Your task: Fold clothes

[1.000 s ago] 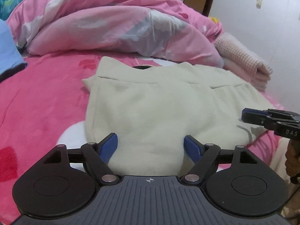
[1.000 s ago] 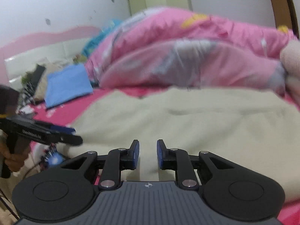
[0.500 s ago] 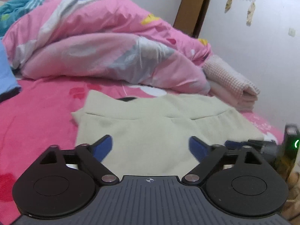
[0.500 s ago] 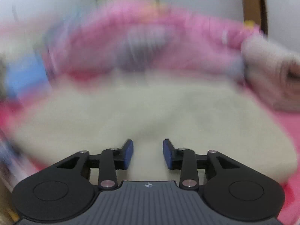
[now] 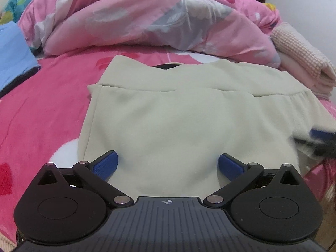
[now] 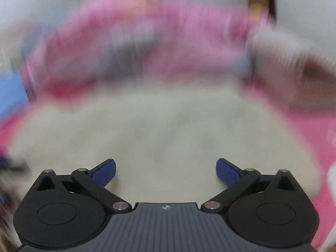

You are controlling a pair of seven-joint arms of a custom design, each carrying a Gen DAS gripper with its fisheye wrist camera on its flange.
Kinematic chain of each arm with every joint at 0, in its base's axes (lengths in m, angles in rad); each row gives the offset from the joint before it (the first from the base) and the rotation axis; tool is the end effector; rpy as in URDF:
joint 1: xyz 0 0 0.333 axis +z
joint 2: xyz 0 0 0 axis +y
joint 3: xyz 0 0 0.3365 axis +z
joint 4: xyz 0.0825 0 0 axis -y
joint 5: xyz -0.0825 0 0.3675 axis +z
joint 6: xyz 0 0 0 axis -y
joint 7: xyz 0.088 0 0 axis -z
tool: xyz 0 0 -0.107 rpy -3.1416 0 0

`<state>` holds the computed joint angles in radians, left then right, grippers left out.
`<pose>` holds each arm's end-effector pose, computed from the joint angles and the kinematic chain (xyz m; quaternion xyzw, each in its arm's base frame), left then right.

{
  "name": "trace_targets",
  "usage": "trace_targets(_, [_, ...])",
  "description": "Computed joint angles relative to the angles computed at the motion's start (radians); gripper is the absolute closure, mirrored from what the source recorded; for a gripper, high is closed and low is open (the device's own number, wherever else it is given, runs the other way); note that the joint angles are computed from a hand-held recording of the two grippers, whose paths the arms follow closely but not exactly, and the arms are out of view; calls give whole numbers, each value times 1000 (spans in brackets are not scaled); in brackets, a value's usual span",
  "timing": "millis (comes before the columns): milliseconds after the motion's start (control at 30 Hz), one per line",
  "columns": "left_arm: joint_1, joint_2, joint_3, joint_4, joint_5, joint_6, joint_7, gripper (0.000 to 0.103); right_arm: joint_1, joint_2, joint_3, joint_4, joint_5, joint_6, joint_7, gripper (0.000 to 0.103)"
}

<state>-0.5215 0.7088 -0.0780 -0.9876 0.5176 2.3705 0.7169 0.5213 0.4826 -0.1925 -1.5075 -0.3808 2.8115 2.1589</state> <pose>0.6712 -0.4208 0.5440 -0.6671 0.6388 -0.3084 0.2274 0.6778 0.2838 0.5102 -0.6747 0.6044 -0.2807 0.3174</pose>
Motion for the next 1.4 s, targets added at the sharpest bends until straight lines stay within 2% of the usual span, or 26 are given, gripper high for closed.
trace_targets(33, [0,0,-2,5,-6,-12,2,0,18,2,-15,14,-59,-31,25,0])
trace_targets(67, [1,0,-5,10,-11,-25,3,0,50,3,-52,4,-139,-6,102,0])
trace_targets(100, [1,0,-7,17,-17,-37,5,0,47,7,-55,0,-148,21,127,0])
trace_targets(133, [1,6,-9,30,-23,-50,9,0,58,15,-67,16,-94,2,96,0])
trace_targets(267, [-2,23,-9,67,-37,-82,13,0,5,30,-1,65,-34,-57,27,0])
trace_targets(467, [1,29,-13,84,-58,-99,17,0,1,19,17,79,-16,-121,23,0])
trace_targets(633, [2,40,-14,107,-74,-115,18,0,-25,17,56,104,16,-184,-20,0])
trace_targets(1400, [-2,54,-10,134,-84,-136,21,0,-18,23,53,122,-8,-211,7,0])
